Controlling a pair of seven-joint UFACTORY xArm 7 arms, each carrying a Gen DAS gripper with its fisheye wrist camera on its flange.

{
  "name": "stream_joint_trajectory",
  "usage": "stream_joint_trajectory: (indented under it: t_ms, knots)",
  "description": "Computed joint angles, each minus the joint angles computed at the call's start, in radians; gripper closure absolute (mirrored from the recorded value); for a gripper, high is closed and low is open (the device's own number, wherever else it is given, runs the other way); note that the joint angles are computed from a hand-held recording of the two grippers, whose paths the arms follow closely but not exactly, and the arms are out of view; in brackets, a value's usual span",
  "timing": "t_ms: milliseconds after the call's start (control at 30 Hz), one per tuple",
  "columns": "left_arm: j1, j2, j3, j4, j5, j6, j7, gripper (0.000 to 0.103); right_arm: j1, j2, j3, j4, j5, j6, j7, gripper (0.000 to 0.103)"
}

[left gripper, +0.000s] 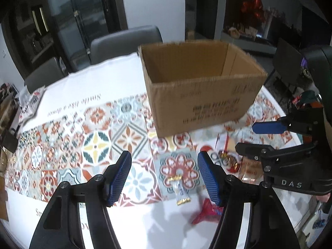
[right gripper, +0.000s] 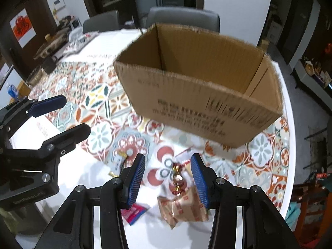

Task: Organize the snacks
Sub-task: 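Grasp the small gold-wrapped bar with the left gripper while the right grasps the wrapped candies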

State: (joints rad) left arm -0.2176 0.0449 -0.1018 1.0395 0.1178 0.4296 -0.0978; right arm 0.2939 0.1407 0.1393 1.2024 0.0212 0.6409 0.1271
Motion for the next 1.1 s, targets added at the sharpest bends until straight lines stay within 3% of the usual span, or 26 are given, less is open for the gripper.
stream_joint_trajectory:
  t_ms: [467,767,1100]
  knots:
    - [0.006,0.135,-0.016,0.096,-0.2,0.201,0.105,0.057,-0.002,0.086,-0.002,0.032,0.032,0.087,0.004,0.057]
    - [0.003,0.212,-0.017,0.14,-0.224,0.26,0.091,0.071,-0.001,0.15,-0.008,0.071,0.028,0.131,0.022,0.062]
    - [-0.003,0.256,-0.013,0.165,-0.22,0.294,0.058,0.078,0.009,0.204,-0.013,0.096,-0.003,0.155,0.04,0.07]
